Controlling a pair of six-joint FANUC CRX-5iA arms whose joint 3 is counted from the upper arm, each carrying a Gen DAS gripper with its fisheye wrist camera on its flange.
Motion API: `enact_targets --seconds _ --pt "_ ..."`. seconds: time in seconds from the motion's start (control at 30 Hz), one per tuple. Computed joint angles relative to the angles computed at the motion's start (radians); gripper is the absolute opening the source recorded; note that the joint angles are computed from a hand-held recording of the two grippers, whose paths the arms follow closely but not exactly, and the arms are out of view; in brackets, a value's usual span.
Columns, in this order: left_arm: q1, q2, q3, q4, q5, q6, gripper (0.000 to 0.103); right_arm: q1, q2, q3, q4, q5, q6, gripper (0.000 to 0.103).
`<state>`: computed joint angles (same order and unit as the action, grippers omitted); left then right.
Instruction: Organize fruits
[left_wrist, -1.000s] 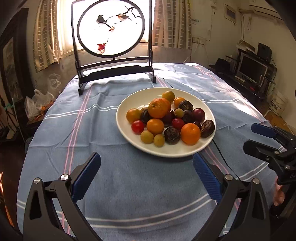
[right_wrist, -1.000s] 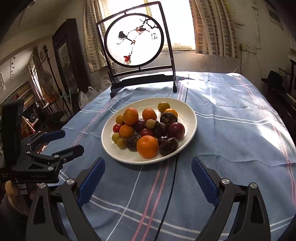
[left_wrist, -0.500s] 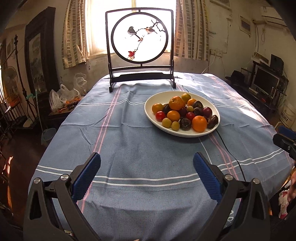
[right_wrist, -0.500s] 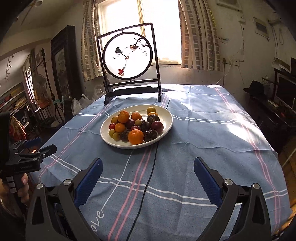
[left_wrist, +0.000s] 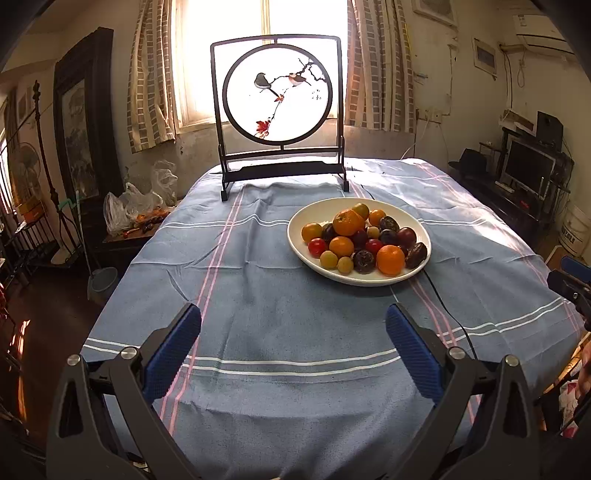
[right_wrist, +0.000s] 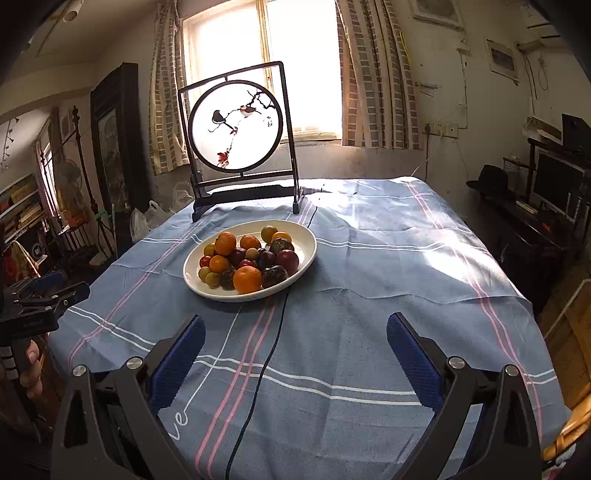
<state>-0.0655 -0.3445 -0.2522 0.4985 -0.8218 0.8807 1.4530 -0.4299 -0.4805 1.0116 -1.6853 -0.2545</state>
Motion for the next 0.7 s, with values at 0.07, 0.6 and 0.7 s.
enact_targets --seconds 0.07,0.6,0.7 --pt "-0.004 -0.001 0.002 -0.010 0.004 0.010 0.098 0.001 0.001 -0.001 -0.003 -0.003 -0.002 0.099" --pt "-0.009 -0.004 0.006 -0.042 0.020 0.030 0.098 0.007 0.015 0.007 -0.023 0.003 -0.002 0.099" --pt "-0.012 -0.007 0.004 -0.049 0.027 0.037 0.098 0.007 0.019 0.010 -0.025 0.004 0.002 0.099"
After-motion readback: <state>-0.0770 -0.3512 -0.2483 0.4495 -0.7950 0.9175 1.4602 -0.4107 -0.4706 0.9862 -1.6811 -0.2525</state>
